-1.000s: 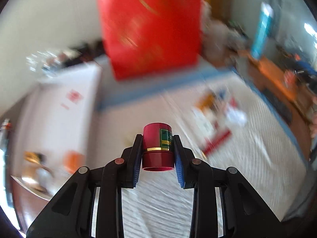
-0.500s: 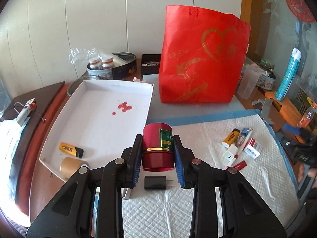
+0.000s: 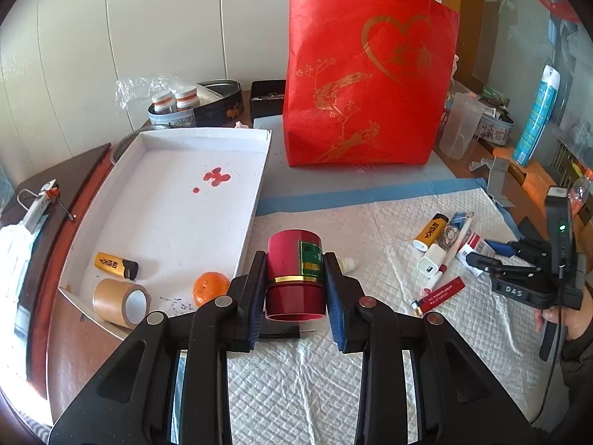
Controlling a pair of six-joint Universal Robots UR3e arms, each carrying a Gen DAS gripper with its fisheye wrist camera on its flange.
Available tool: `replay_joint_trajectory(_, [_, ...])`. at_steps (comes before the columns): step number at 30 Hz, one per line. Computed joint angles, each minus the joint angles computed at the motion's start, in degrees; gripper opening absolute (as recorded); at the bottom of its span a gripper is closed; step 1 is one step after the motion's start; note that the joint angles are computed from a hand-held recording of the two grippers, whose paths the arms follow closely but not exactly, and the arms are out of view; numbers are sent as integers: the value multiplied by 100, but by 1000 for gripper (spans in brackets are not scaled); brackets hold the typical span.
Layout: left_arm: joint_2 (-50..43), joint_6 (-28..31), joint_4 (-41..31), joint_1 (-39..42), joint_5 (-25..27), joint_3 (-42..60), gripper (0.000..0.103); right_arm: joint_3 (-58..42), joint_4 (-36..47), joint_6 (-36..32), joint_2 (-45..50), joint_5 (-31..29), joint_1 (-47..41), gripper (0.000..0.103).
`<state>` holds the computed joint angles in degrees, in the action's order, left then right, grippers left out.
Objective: Organize rigid objects
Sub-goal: 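Lift the red tin toward the tray with the left tool while the right tool grasps the white-red box, then carry the red tin and white-red box over the tray and open both tools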
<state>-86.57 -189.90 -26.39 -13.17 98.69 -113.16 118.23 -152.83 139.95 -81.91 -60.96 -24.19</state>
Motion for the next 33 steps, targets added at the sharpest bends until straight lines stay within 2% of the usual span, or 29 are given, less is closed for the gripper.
replay_joint_trajectory(3, [13, 2, 6, 52, 21, 6, 29, -70, 140, 28, 90, -57, 34, 31])
replay_joint_trajectory(7, [38, 6, 40, 82, 49, 10, 29, 92, 371, -132, -373, 354, -224, 31])
replay_joint_trajectory(10, [80, 46, 70, 107, 43, -7, 29, 114, 893, -297, -994, 911, -497, 31])
replay_joint_trajectory(13, [201, 99, 82, 169, 18, -76, 29, -94, 1836, -533, -1636, 1540, -675, 31])
replay_joint_trajectory(20, [672, 587, -140, 592, 69, 206, 29, -482, 2661, -357, -2666, 2565, -715, 31])
replay_joint_trajectory(25, [1207, 1133, -858, 1489, -374, 1288, 29, -1973, 3067, 588, -2390, 3339, -560, 31])
replay_joint_trajectory(29, [1350, 1479, -1555, 2254, -833, 2233, 29, -3169, 2524, 1818, -2082, 3888, -356, 31])
replay_joint_trajectory(31, [1323, 1614, -1788, 2550, -996, 2504, 29, -3730, 2003, 2541, -1814, 3807, -47, 31])
replay_joint_trajectory(33, [1370, 1666, -1920, 2809, -1202, 2520, 29, -4066, 1613, 2913, -1621, 3556, 318, 31])
